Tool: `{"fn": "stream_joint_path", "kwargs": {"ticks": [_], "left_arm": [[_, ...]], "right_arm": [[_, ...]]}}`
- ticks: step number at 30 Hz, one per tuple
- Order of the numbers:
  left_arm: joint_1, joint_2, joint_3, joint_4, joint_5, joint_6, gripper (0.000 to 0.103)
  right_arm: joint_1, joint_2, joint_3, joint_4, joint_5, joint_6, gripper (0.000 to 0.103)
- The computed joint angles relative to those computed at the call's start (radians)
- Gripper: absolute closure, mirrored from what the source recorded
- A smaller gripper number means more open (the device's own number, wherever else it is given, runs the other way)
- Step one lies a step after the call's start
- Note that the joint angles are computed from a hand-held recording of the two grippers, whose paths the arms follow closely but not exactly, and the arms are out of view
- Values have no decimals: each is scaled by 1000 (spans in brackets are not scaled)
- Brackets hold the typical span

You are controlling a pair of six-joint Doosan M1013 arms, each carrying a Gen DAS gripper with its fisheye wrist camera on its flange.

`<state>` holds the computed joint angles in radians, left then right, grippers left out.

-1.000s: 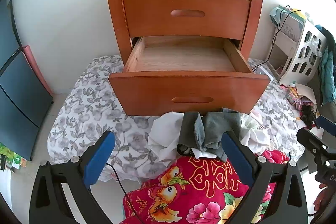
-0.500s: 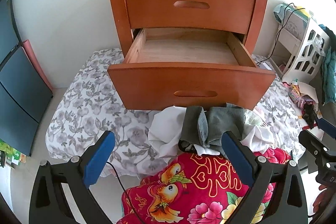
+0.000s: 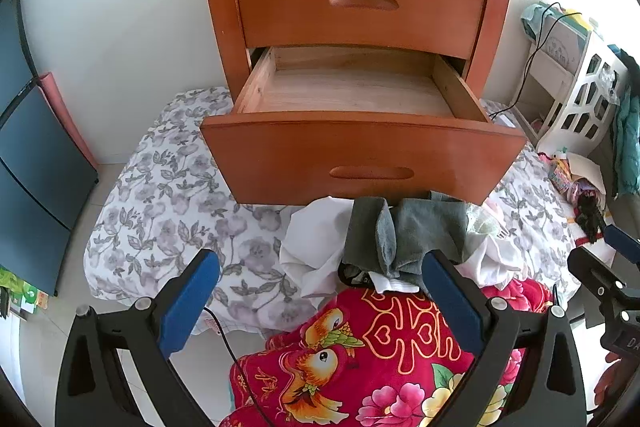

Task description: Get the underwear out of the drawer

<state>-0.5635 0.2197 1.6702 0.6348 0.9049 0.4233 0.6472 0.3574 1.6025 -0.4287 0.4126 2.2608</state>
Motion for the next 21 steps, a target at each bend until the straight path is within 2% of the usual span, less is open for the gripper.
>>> {"fn": "stream_joint_path", "kwargs": {"ticks": [21], "left_arm": [[12, 5, 1, -36, -5, 20, 2]], "right_arm": [[2, 10, -2, 23, 1, -22, 0]]}}
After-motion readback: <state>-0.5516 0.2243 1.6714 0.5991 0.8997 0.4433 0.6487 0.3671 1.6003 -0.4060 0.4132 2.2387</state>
